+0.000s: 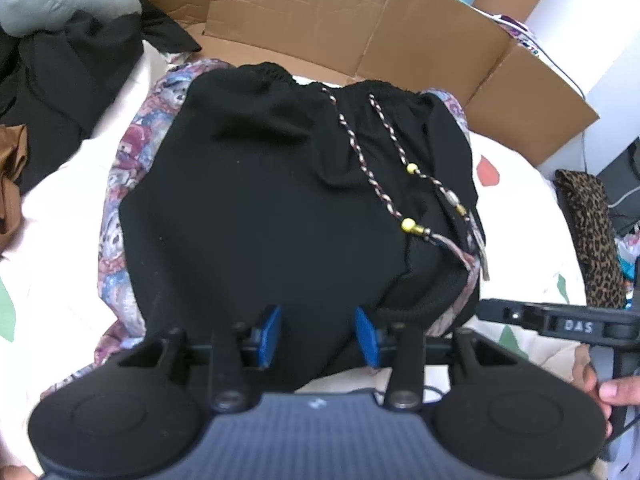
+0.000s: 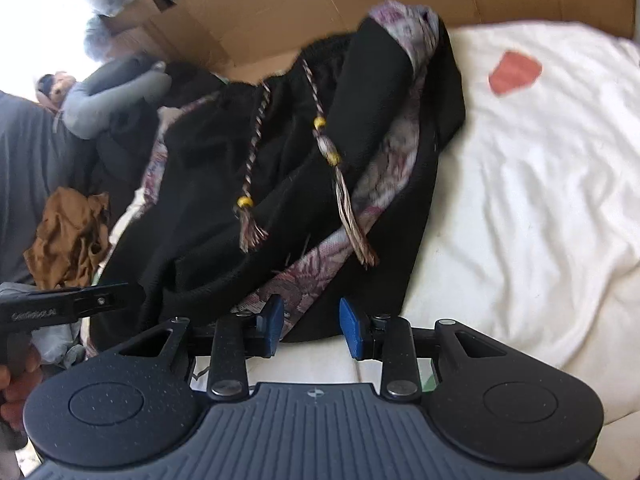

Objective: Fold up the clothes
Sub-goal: 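Move the right tool to the patterned edge of the pants and close, then pull the patterned edge outward with the right tool, then open it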

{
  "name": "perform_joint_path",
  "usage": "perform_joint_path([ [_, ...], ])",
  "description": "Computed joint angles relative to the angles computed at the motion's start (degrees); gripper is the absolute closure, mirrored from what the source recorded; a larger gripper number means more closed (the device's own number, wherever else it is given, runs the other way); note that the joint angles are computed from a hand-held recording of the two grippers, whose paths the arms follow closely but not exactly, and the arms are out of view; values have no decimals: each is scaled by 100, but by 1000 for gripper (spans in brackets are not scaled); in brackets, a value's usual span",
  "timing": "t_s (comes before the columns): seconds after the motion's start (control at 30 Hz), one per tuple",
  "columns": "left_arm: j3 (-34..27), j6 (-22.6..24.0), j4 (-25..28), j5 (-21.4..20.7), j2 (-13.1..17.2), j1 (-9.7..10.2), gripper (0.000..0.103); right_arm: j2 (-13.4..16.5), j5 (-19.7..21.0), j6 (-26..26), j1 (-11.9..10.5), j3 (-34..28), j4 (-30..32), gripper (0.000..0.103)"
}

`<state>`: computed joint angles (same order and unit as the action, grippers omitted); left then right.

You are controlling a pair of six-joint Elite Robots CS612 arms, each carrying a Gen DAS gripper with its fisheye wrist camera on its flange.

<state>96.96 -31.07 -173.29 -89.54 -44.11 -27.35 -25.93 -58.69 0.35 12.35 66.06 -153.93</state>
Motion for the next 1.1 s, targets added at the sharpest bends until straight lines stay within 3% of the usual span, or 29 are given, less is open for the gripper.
perform_joint_path([
  [0.3, 30, -210, -54, -29, 91, 74, 58, 194, -63, 558, 66, -244, 75, 62],
  [0.53, -12, -242, -73, 3, 163, 108, 58, 379, -116, 691, 114, -488, 102, 63],
  [0.6, 7, -257, -92, 5, 151, 105, 58, 400, -34, 686, 102, -515, 121, 85],
  [0.67, 10, -328, -100, -25, 149, 114, 58, 398, -26, 673, 89, -540, 218, 100],
  [1.1, 179, -153, -180, 128, -94, 25, 58, -17, -36, 351, -127, 31, 385, 103],
])
